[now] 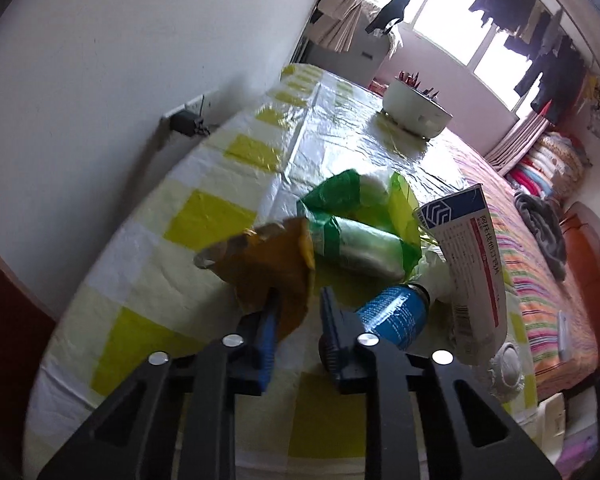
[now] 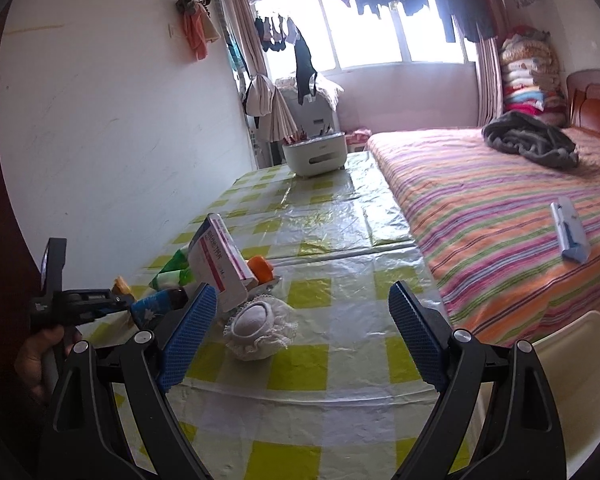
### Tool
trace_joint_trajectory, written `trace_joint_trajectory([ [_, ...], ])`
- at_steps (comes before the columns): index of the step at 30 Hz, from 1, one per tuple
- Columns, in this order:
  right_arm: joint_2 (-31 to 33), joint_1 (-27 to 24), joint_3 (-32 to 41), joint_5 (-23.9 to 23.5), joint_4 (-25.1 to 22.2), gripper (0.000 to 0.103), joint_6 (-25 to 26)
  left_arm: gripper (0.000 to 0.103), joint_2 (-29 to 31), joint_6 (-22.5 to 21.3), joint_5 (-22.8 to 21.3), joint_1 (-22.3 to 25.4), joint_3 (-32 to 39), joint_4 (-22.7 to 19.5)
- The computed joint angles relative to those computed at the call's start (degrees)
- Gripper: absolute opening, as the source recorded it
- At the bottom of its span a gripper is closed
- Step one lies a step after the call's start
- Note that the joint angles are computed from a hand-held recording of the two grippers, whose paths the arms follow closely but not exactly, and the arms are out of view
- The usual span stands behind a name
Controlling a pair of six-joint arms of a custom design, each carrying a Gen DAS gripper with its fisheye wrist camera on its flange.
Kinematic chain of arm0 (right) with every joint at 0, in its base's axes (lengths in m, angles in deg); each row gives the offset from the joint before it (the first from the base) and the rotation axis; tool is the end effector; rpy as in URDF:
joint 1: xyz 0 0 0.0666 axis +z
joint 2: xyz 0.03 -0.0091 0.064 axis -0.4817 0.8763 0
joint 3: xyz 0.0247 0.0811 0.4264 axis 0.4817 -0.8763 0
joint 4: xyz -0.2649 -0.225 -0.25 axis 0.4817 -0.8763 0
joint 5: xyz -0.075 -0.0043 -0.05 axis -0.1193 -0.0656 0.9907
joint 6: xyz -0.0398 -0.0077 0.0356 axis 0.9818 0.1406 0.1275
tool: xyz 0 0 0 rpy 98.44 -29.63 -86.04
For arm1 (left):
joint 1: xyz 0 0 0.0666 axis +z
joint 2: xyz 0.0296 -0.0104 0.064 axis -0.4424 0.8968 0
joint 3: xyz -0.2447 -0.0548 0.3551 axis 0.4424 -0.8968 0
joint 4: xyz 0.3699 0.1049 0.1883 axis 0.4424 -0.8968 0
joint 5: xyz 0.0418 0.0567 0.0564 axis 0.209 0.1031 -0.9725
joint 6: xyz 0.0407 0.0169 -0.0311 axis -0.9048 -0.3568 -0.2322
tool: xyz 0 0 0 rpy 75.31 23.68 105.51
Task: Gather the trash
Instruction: 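Grasp the yellow snack packet with the left tool while the right tool grasps the white lace-trimmed pad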
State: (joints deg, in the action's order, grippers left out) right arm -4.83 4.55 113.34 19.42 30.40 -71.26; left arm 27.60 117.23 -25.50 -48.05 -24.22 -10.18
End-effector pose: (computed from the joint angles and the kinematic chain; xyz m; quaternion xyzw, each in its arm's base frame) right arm 0.4410 0.2904 0.3343 -0.1462 0.8239 0.2264 0.4985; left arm 0.3974 -0.1458 0.2968 -0.3071 0.8693 -0.0758 0.3798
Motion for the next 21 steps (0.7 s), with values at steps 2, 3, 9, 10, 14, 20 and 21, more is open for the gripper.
trace_joint_trajectory([
  [2, 1.0, 0.0, 1.3, -1.4, -1.3, 0.087, -0.2, 0.007, -0.2, -0.2, -0.1, -0.2, -0.2, 0.8],
  [3, 1.8, 0.1, 2.1, -2.2, -2.0, 0.087, -0.1, 0.005, -0.4, -0.4, -0.6, -0.4, -0.4, 1.1],
  [9, 6.0, 1.3, 6.6, -3.9, -6.2, 0.087, 2.4, 0.001, -1.7, -2.2, -3.3, -1.6, -1.4, 4.1],
  [10, 6.5, 1.4, 7.2, -4.1, -6.6, 0.087, 2.9, 0.001, -1.8, -2.3, -3.4, -1.6, -1.4, 4.0],
  [14, 7.2, 1.9, 8.3, -4.5, -6.8, 0.087, 4.0, 0.002, -1.3, -1.6, -4.6, -1.5, -0.4, 0.6],
  [20, 7.5, 1.8, 8.5, -5.5, -7.6, 0.087, 3.4, 0.008, -0.3, -1.4, -6.2, -2.3, 1.2, -2.9],
  [21, 7.5, 1.9, 8.5, -5.6, -7.7, 0.087, 3.6, 0.014, -0.3, -1.0, -5.2, -2.0, 1.2, -2.7],
])
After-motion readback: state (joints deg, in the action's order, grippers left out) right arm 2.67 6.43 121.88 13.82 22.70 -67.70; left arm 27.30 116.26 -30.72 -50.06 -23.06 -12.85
